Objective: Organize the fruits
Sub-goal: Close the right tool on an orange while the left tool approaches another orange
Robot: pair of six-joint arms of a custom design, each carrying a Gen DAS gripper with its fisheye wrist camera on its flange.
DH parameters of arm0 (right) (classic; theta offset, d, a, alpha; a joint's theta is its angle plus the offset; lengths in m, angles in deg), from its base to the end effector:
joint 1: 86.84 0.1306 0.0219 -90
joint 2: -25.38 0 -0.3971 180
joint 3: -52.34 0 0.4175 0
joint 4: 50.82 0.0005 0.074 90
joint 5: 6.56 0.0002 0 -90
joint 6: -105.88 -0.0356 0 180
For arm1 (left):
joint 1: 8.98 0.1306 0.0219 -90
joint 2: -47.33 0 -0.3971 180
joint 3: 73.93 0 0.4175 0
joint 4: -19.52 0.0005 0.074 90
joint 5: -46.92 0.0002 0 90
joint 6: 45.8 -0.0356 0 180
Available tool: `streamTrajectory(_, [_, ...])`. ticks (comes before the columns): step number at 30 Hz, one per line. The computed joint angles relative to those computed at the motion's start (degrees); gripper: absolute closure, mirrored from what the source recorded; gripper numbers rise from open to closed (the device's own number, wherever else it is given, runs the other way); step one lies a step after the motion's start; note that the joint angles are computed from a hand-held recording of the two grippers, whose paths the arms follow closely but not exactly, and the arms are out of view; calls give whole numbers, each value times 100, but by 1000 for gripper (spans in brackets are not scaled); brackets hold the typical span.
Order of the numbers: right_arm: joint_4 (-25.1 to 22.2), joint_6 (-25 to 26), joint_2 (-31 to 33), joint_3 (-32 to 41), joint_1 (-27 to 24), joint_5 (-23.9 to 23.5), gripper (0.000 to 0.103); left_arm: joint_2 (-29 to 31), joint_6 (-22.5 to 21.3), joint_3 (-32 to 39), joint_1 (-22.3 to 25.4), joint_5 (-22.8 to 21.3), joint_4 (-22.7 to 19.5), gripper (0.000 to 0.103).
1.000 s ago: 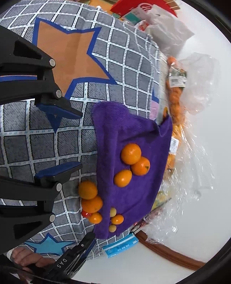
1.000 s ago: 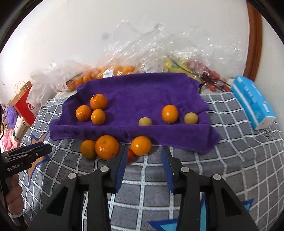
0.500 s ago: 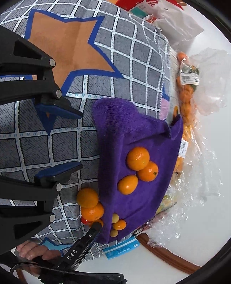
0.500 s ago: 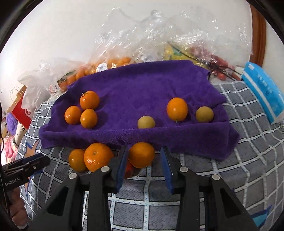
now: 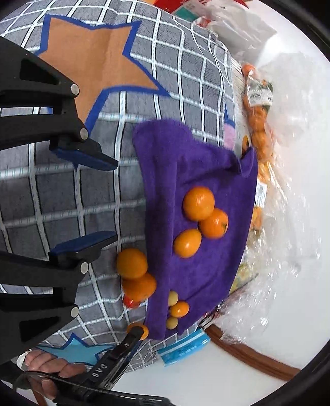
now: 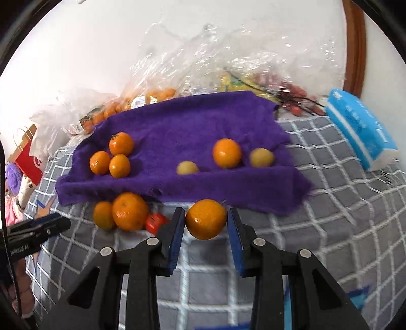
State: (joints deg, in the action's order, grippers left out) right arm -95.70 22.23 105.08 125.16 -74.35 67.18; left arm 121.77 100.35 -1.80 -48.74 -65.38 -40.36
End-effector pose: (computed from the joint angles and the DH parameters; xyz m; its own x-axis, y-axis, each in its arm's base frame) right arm 0.4199 0.1027 0.3862 -0.7205 -0.2683 -0.6395 -0.4593 0.8755 0.1501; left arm 0.3022 -0.2345 0.4016 -0.7572 -0.3696 -0.5386 -0.3109 0.9291 -0.2005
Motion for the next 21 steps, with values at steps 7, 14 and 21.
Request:
streamTrajectory(7, [119, 378, -379, -411, -334, 182, 69, 431, -260, 299, -124, 140, 287, 55])
streamTrajectory(14, [106, 453, -391, -550, -542, 27, 69, 680, -477, 396, -68, 384, 589, 56])
streamTrajectory(21, [155, 456, -410, -580, -526, 26, 69, 887, -525, 489, -32, 461, 657, 71])
